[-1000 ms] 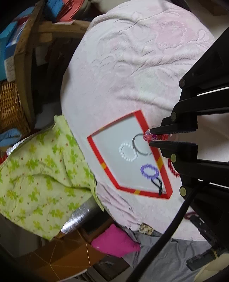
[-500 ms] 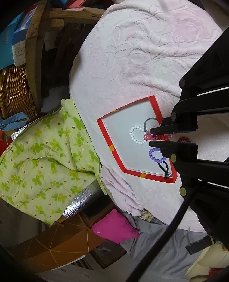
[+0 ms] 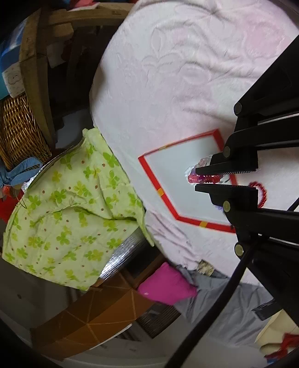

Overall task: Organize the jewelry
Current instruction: 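Carry the pink bracelet into the red box with the right tool while the left drops the bangle there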

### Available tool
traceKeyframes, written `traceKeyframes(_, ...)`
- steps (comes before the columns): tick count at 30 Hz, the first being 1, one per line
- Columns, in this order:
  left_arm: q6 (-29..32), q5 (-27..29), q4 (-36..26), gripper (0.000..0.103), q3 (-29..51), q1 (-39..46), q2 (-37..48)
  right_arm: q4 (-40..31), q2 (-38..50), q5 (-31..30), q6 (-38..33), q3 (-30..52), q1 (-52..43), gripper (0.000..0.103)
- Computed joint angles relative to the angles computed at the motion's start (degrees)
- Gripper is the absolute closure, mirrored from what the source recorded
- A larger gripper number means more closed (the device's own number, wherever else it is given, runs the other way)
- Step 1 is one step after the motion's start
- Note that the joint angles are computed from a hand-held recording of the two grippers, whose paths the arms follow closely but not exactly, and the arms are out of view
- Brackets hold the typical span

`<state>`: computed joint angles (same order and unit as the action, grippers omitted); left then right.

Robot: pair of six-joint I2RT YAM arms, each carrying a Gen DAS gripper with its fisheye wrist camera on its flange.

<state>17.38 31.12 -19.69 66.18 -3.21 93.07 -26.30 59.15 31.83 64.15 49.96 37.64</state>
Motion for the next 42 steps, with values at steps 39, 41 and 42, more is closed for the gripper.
traceKeyframes(39,-6.6,-18.5,-9.5,0.051,38.9,-14.7,29.2,13.4,48.1,-28.9,-9.3,31.9,-22.4,0.057)
traceKeyframes(41,-7.4,-19.3,-8.4,0.048,37.7,-14.3,28.0,13.3,44.7,-27.9,-9.5,28.8,-22.2,0.057)
traceKeyframes(42,-7.6,-19.9,-8.1,0.046,37.4,-14.2,27.7,13.6,43.4,-27.6,-9.2,27.5,-22.2,0.057)
